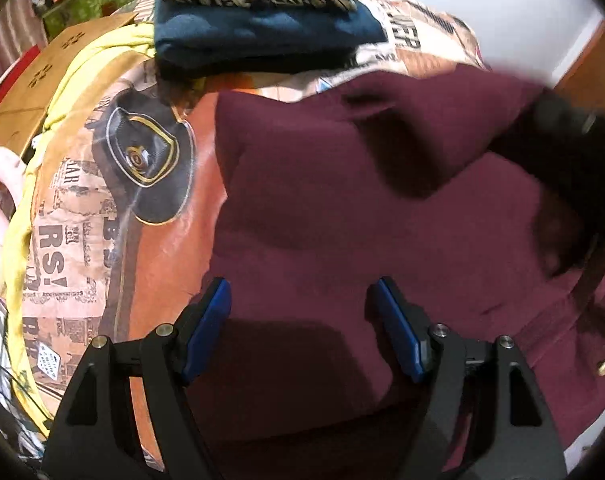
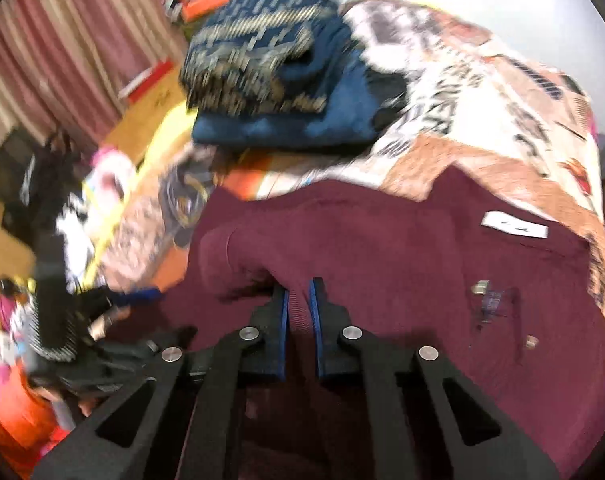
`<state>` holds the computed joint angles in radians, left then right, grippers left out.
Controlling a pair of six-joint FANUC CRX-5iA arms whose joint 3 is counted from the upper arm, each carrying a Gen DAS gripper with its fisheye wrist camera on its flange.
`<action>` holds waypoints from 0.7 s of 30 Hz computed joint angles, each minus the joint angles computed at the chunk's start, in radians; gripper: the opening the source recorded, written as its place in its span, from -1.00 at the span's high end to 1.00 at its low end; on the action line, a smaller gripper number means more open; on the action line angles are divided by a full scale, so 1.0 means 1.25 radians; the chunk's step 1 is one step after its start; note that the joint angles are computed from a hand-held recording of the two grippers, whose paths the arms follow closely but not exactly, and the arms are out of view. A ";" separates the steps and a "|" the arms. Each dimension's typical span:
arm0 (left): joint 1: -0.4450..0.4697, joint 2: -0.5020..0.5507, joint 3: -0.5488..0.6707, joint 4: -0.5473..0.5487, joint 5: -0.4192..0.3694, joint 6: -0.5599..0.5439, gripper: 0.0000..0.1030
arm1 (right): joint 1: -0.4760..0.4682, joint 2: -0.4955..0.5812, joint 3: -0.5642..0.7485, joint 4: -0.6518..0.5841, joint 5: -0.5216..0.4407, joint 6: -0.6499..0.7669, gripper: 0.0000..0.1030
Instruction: Fold large clothes
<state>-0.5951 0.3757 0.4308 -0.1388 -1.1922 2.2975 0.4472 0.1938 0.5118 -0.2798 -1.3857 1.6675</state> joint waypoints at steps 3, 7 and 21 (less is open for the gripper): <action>-0.020 0.018 0.037 -0.038 -0.036 -0.001 -0.43 | -0.028 -0.064 -0.048 -0.008 0.073 -0.012 0.84; -0.027 0.029 0.059 -0.050 -0.058 0.014 -0.43 | -0.046 -0.144 -0.137 0.042 0.183 -0.070 0.85; -0.023 0.054 0.109 -0.059 -0.111 0.026 -0.43 | -0.146 -0.271 -0.325 0.176 0.218 -0.232 0.85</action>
<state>-0.6241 0.4436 0.5664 -0.2127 -1.3307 2.3303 0.2652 -0.1446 0.1061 -0.0599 -1.1134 1.3773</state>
